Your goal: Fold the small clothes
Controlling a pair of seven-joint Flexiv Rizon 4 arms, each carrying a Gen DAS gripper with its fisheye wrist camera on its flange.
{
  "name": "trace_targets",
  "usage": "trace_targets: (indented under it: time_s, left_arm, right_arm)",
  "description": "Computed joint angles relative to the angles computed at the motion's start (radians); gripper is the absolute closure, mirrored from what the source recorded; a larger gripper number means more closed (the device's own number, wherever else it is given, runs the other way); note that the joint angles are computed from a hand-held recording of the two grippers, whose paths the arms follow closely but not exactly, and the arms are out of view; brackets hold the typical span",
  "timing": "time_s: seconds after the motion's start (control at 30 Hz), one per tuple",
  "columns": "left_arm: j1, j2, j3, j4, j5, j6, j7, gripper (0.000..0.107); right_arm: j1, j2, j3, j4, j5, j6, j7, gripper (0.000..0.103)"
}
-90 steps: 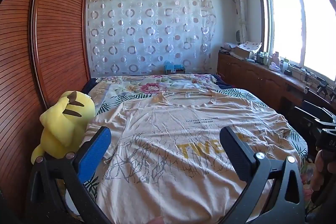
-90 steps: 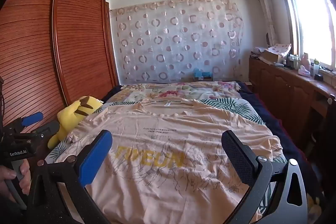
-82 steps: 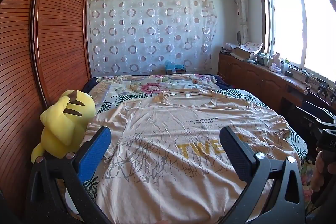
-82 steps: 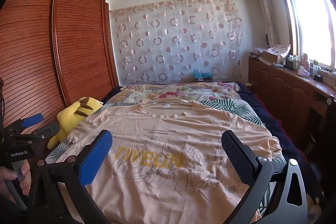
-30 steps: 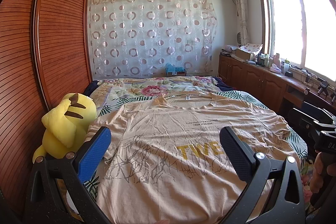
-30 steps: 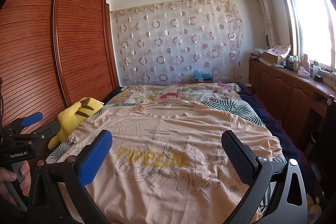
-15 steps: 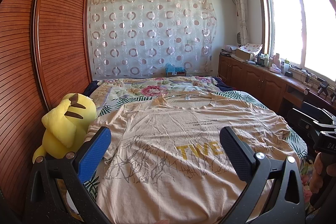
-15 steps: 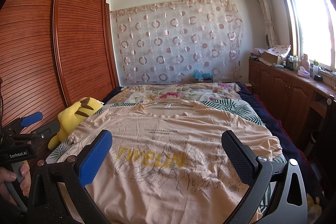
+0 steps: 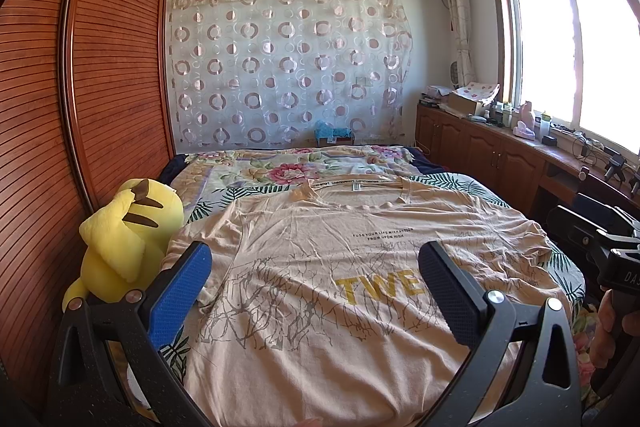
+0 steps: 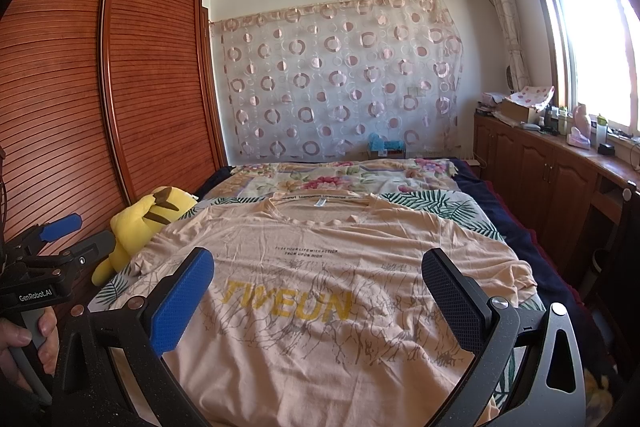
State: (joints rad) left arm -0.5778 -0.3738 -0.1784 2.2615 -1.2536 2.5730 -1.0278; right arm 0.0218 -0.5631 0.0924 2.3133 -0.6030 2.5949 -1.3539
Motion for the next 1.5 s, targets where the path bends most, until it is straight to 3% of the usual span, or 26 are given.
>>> trace_targets:
  time_s: [0.23,0.77,0.97,1.03,1.27,1.43,1.5]
  left_arm:
    - [0.009,0.018,0.000,0.007,-0.019,-0.043,0.016,0.004]
    - [0.124,-0.004,0.093,0.085,0.125,-0.202,-0.083,0.004]
    - [0.201,0.017,0.135,0.121,0.264,-0.289,-0.145,0.004]
    - [0.270,0.040,0.158,0.142,0.402,-0.358,-0.236,0.004]
    - [0.347,0.062,0.227,0.158,0.529,-0.479,-0.319,0.021]
    - [0.323,0.031,0.303,0.113,0.485,-0.585,-0.251,0.040]
    - [0.381,0.029,0.293,0.099,0.541,-0.649,-0.278,0.046]
  right_arm:
    - [-0.010,-0.011,0.000,-0.013,-0.030,-0.016,0.019,0.000]
    - [-0.026,-0.085,0.000,-0.125,-0.151,-0.143,0.067,0.000]
    - [-0.035,-0.101,0.006,-0.177,-0.201,-0.223,0.095,0.000]
    - [-0.038,-0.106,0.011,-0.192,-0.218,-0.247,0.105,0.000]
    - [-0.041,-0.117,0.023,-0.224,-0.268,-0.314,0.102,0.000]
    - [-0.090,-0.125,0.054,-0.274,-0.405,-0.367,0.183,0.000]
    - [-0.102,-0.127,0.054,-0.298,-0.458,-0.378,0.216,0.000]
